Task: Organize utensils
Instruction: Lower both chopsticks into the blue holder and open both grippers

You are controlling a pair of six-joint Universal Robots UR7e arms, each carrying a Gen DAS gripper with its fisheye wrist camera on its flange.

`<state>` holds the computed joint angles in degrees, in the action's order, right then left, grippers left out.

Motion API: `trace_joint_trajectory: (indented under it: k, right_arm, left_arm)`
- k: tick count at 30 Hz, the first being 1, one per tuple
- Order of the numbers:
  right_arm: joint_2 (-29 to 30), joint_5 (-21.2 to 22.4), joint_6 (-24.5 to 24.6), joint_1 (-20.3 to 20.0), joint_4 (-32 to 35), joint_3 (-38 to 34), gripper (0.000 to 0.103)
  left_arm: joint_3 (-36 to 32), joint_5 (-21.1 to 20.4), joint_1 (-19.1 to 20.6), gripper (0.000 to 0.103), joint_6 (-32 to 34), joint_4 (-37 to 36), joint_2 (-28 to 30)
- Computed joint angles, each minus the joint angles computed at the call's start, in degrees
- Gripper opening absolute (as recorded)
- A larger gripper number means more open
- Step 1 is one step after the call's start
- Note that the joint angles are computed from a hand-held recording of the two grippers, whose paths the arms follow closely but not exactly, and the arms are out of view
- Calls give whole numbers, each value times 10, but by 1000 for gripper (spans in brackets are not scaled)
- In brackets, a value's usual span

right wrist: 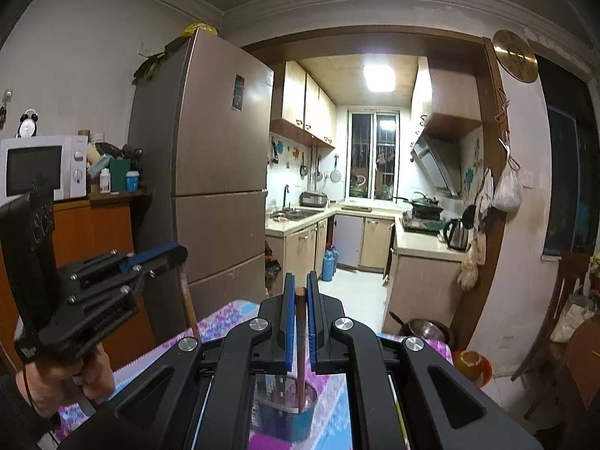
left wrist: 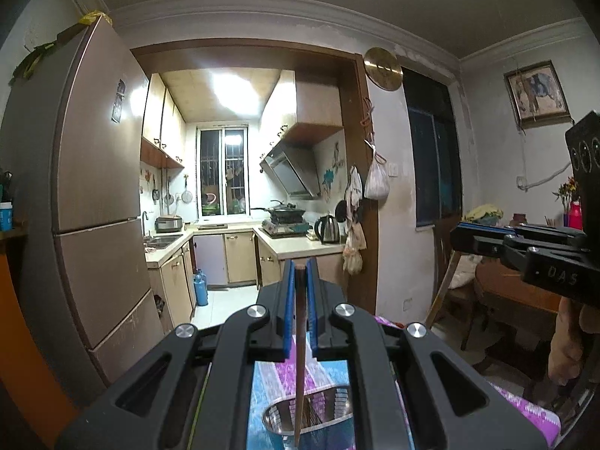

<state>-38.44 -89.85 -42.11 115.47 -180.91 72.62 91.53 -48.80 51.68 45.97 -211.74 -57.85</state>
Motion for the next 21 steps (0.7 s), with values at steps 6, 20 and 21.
trace_joint_trajectory:
  k: [6,20,21]
  right_arm:
    - [49,0,5,4,46,-83,7]
    - [128,-12,10,-22,113,-167,7]
    - [130,-12,10,-23,116,-169,7]
  left_arm:
    - [-52,-17,17,5,-3,15,26]
    - [-107,-50,75,5,-44,57,73]
    - [-107,-52,79,5,-48,58,75]
